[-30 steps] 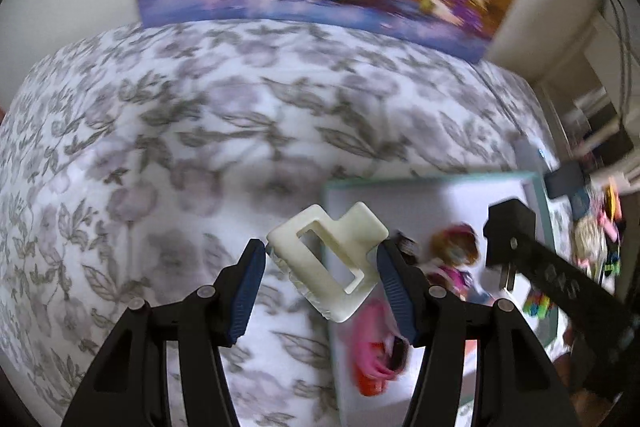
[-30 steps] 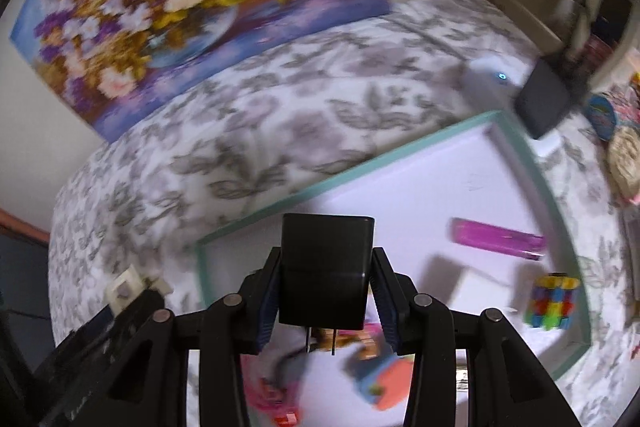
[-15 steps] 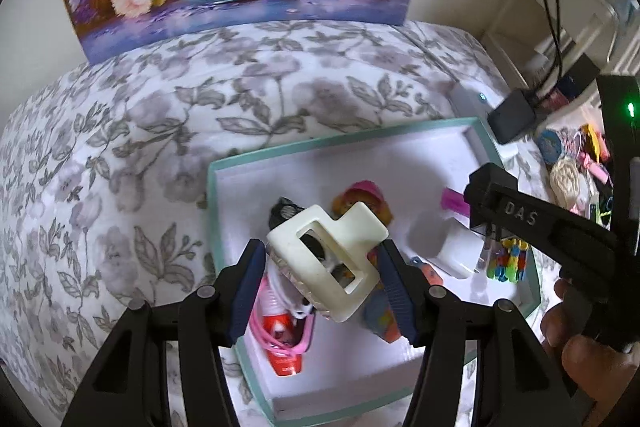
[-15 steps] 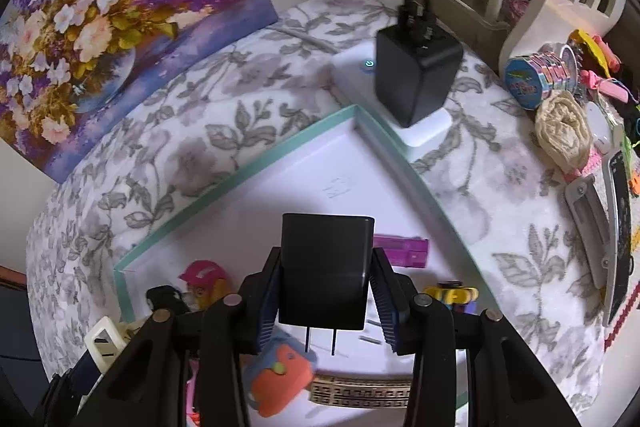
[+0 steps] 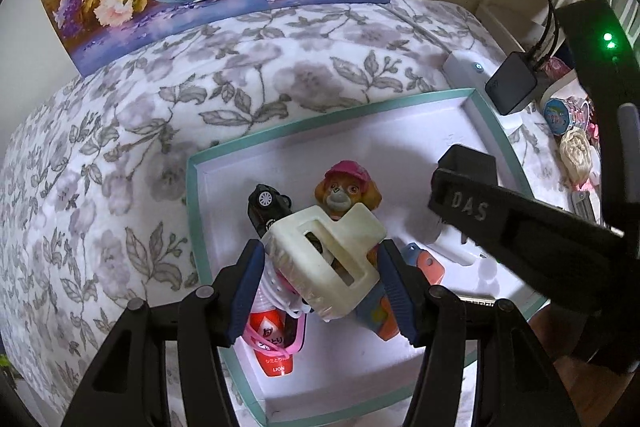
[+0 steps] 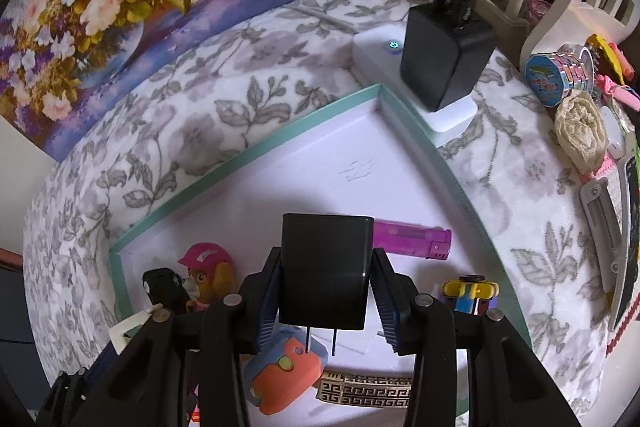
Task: Organize rigid objects
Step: 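Carry the white clip into the tray with left tool while right tool places the black charger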
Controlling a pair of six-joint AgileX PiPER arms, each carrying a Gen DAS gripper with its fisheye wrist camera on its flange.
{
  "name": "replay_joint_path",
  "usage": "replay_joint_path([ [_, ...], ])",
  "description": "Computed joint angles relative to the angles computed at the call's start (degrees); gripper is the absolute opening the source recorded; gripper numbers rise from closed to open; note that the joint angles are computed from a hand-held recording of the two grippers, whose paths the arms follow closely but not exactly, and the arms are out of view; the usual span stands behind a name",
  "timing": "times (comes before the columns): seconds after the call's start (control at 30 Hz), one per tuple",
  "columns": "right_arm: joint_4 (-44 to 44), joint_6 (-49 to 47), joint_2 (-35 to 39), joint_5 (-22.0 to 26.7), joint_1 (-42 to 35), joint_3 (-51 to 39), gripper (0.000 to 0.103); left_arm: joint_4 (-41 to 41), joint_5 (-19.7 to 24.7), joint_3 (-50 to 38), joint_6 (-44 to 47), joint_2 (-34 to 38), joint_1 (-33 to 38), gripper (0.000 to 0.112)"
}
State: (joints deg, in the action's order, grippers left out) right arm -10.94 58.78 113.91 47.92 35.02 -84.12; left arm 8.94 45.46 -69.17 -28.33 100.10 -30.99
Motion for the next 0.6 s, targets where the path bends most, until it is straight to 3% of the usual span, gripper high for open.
replay_joint_path([
  [0.37, -0.45, -0.17, 1.12, 1.65, 1.09, -2.48, 0.074, -0.08, 0.24, 2.14, 0.00, -1.83, 1.45, 0.067],
  [0.6, -2.85, 2.25, 0.32, 3.29, 3.00, -3.70, 0.083, -0.49, -0.16, 5.55, -1.39, -5.17, 4.68, 0.075],
])
